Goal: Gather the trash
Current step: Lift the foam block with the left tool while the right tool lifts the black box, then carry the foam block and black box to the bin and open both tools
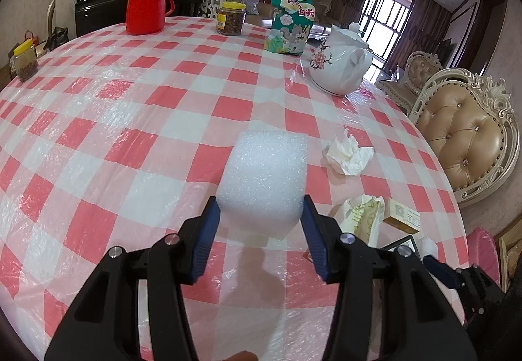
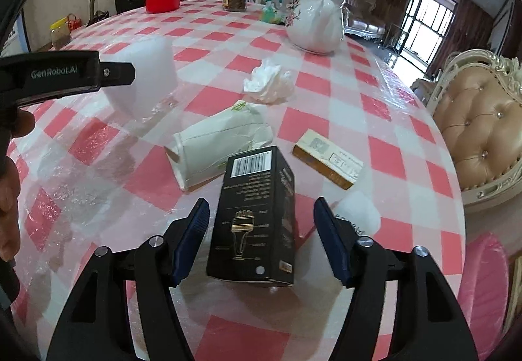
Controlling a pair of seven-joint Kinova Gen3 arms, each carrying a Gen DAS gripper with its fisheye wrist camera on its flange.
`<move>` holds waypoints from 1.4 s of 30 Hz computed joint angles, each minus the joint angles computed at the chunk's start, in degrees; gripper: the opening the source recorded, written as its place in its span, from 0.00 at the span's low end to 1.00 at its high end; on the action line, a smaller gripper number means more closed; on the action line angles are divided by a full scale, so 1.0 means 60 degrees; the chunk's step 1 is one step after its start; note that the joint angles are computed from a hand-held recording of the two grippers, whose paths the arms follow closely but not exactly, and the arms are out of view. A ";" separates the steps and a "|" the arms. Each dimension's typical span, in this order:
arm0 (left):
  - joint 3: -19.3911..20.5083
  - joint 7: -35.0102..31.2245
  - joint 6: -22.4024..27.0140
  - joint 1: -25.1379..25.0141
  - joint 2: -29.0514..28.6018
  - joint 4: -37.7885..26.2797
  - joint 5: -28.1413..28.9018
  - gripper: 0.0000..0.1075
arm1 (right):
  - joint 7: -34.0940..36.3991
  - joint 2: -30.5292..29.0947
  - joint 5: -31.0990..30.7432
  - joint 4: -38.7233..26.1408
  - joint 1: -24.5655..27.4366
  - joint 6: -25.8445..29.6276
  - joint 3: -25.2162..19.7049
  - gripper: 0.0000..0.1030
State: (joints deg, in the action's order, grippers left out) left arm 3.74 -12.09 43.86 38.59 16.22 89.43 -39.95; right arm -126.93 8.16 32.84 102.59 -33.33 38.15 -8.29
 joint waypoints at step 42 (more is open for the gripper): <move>0.0166 -0.2002 0.1287 0.2691 0.2116 -0.4476 -0.0214 0.46 | 0.5839 -0.3454 -0.5785 0.2321 0.4107 -0.1927 0.1694 0.39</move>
State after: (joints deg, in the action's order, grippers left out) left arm 4.73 -24.11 51.58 54.74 28.92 62.58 -41.24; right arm -91.90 -12.57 -1.87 116.52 -8.69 26.58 1.88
